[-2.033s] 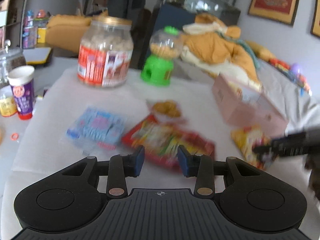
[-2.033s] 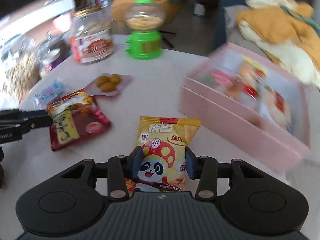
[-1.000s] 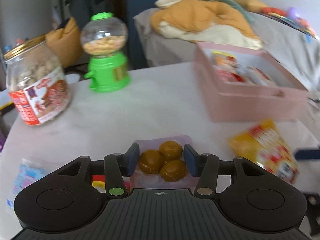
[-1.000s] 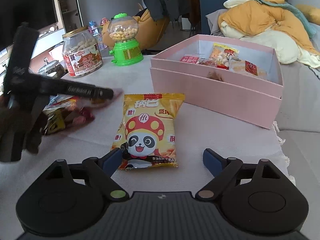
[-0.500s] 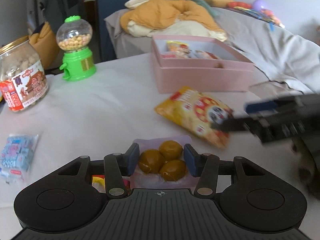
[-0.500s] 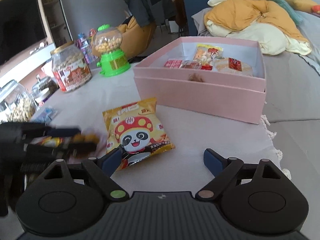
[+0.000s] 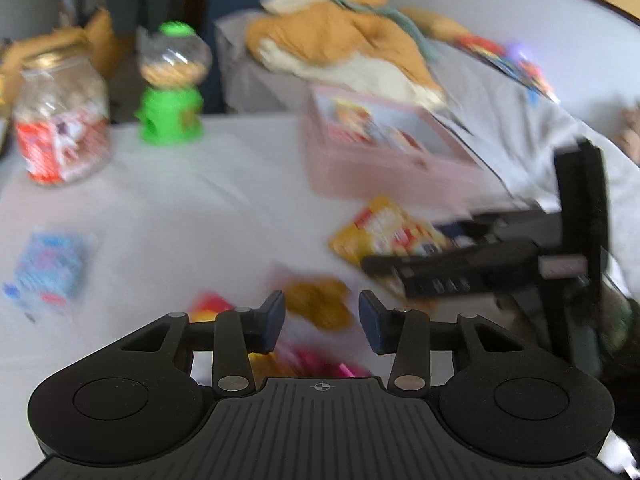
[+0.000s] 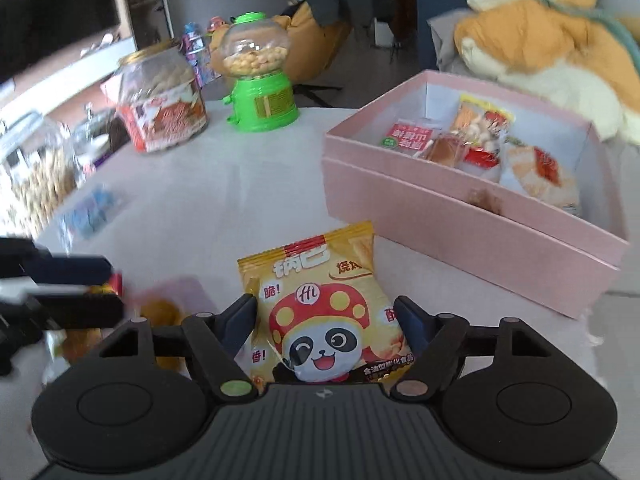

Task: Organize snacks
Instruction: 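Hold the panda bag with the right gripper while the left closes around the brown cakes on the pink tray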

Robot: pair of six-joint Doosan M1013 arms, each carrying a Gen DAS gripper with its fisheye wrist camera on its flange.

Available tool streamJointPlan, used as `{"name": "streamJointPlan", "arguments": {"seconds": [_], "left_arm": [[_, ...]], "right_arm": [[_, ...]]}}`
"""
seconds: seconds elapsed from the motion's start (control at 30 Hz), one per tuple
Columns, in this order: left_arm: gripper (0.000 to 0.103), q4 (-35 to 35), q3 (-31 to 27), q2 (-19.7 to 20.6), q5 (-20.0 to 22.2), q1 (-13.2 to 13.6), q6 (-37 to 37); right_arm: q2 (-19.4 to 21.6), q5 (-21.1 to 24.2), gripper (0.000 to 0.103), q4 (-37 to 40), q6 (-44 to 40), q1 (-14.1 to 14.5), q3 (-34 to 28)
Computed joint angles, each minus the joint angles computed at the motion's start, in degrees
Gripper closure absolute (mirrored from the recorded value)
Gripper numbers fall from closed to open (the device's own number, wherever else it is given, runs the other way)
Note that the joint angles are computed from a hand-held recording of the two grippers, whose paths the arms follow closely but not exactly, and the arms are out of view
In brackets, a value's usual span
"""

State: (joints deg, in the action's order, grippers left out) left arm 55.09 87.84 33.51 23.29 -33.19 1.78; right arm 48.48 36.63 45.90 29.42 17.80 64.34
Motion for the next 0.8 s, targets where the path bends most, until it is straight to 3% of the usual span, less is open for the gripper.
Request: {"name": "streamJointPlan", "arguments": {"seconds": [0.13,0.2,0.33,0.5,0.67,0.73,0.8], "left_arm": [[0.061,-21.5,-0.2,0.3,-4.5,-0.3,24.2],[0.066,-27.6,-0.2,0.8,-4.3,-0.5,29.8],[0.086,-19.9,1.5,0.1,-4.9,0.1,18.9],[0.088,-2.6,2.3,0.2,-0.4,0.8,-0.6],[0.088,6.7,0.8,1.6,7.9,1.6,-9.0],[0.084,9.3,0.8,1.7,7.7,2.2,-13.8],[0.083,17.3,2.2,1.2,3.0,2.8,-23.8]], "right_arm": [[-2.0,-3.3,0.030,2.4,-4.4,-1.2,4.5],[-2.8,-6.1,0.029,3.9,-6.5,-1.6,6.4],[-3.0,-5.1,0.028,7.2,-7.1,-2.8,7.1],[-3.3,-6.8,0.018,6.5,-8.5,-2.3,7.8],[-3.1,-5.9,0.016,7.1,-7.6,-2.6,7.5],[-3.1,-5.8,0.016,7.2,-7.7,-2.6,7.5],[-3.1,-6.0,0.016,7.0,-7.7,-2.6,7.5]]}}
